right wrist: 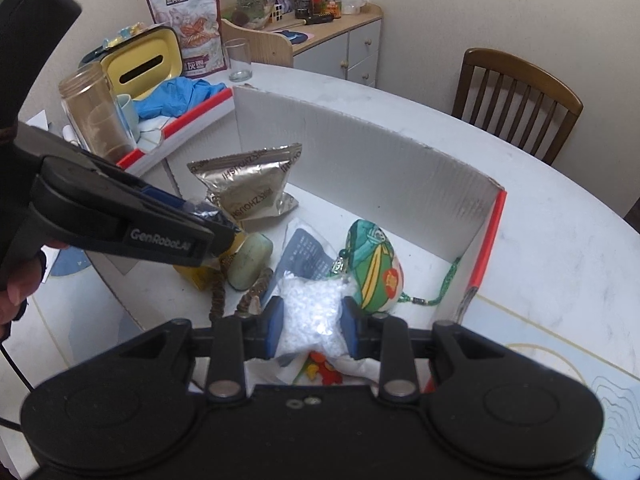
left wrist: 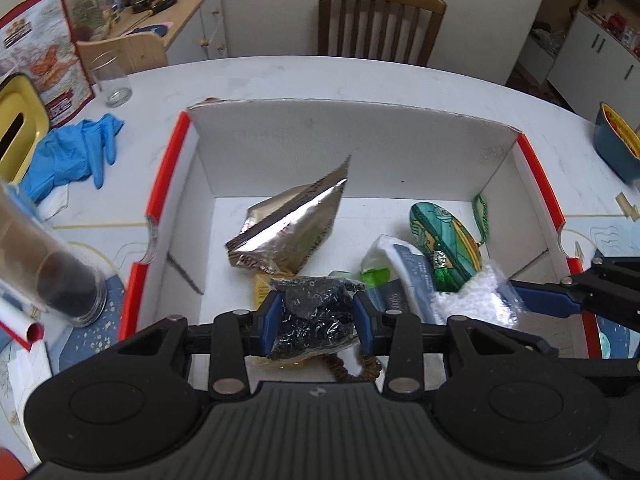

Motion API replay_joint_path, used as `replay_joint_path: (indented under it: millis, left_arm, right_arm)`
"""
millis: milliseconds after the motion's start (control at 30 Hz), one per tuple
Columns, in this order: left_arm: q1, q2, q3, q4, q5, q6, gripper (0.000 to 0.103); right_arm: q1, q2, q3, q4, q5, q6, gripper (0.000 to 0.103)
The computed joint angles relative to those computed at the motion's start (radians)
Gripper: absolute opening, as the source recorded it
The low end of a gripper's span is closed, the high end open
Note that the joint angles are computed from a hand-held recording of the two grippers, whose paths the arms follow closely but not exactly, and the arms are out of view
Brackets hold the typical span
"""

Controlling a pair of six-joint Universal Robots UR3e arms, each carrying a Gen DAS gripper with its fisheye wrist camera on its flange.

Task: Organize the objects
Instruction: 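Carry the black bead bag with left tool while right tool carries white bead bag to the box, then open left tool to drop the black bag while right tool drops the white bag in the box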

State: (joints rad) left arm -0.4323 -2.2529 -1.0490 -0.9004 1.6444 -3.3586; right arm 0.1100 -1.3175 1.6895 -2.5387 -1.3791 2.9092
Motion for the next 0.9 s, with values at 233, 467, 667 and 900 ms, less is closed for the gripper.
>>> replay_joint_path:
  millis: [233, 467, 667, 900]
  left_arm:
    - [-0.008, -0.061, 0.076, -0.042, -0.003, 0.021, 0.038]
    - [-0.004, -0.08, 0.09, -0.069, -0.021, 0.03, 0.038]
    - [-0.003, -0.078, 0.084, -0.068, -0.036, 0.035, 0.039]
    - [-0.02, -0.066, 0.064, -0.047, -0.012, 0.042, 0.052]
  right_arm:
    - [0.005, 0.028, -0.013, -0.007, -0.009, 0.016, 0.032]
    - [0.006, 0.037, -0.019, -0.008, -0.01, 0.013, 0.035]
    - [0.006, 0.033, -0.011, -0.009, -0.003, 0.0, 0.043]
    - [-0.011, -0.001, 0.026, -0.037, 0.016, -0.006, 0.052]
